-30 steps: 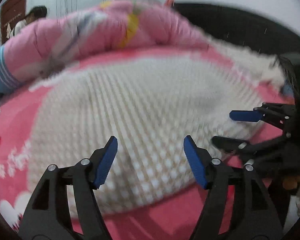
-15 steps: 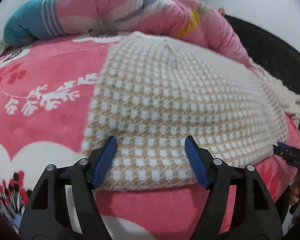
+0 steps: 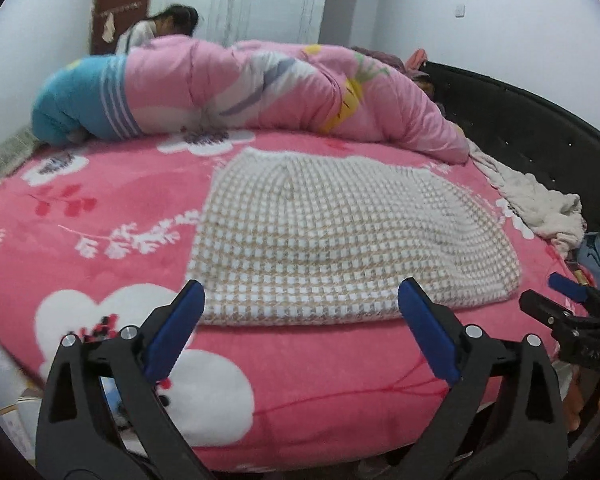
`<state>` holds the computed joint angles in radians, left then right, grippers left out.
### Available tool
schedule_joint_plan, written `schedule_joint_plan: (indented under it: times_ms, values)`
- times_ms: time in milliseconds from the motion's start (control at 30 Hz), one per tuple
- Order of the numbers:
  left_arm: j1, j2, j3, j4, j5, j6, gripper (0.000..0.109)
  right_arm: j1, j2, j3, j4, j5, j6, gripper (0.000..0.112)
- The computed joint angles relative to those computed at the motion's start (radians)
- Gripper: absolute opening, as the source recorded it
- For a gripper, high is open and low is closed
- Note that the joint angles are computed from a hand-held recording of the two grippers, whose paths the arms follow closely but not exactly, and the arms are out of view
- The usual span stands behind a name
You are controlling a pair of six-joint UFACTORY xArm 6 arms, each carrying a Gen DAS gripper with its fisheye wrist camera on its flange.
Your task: Fold large clothes
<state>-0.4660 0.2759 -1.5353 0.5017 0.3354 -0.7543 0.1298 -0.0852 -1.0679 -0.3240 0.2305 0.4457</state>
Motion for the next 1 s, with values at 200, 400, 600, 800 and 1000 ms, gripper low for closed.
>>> schedule_joint_plan:
  times_ms: [200, 400, 600, 800, 1000]
  values:
    - [-0.032, -0.045, -0.027, 0.323, 0.135, -0.285, 0.095, -0.041, -0.054, 0.011, -0.398, -0.086, 0.368, 0.096]
    - [-0.064, -0.040, -0.064, 0.405, 0.218, -0.345, 0.095, -0.035, -0.046, 0.004, -0.283, -0.063, 0.280, 0.096]
    - [-0.087, 0.007, -0.117, 0.350, 0.280, -0.259, 0.095, -0.028, -0.028, -0.017, -0.332, -0.030, 0.324, 0.096]
    - [-0.122, 0.101, -0.225, 0.227, 0.407, -0.142, 0.095, -0.005, 0.006, -0.052, -0.199, 0.052, 0.215, 0.096]
    - [-0.130, 0.159, -0.302, 0.101, 0.489, -0.083, 0.095, 0.006, 0.029, -0.077, -0.090, 0.124, 0.127, 0.096]
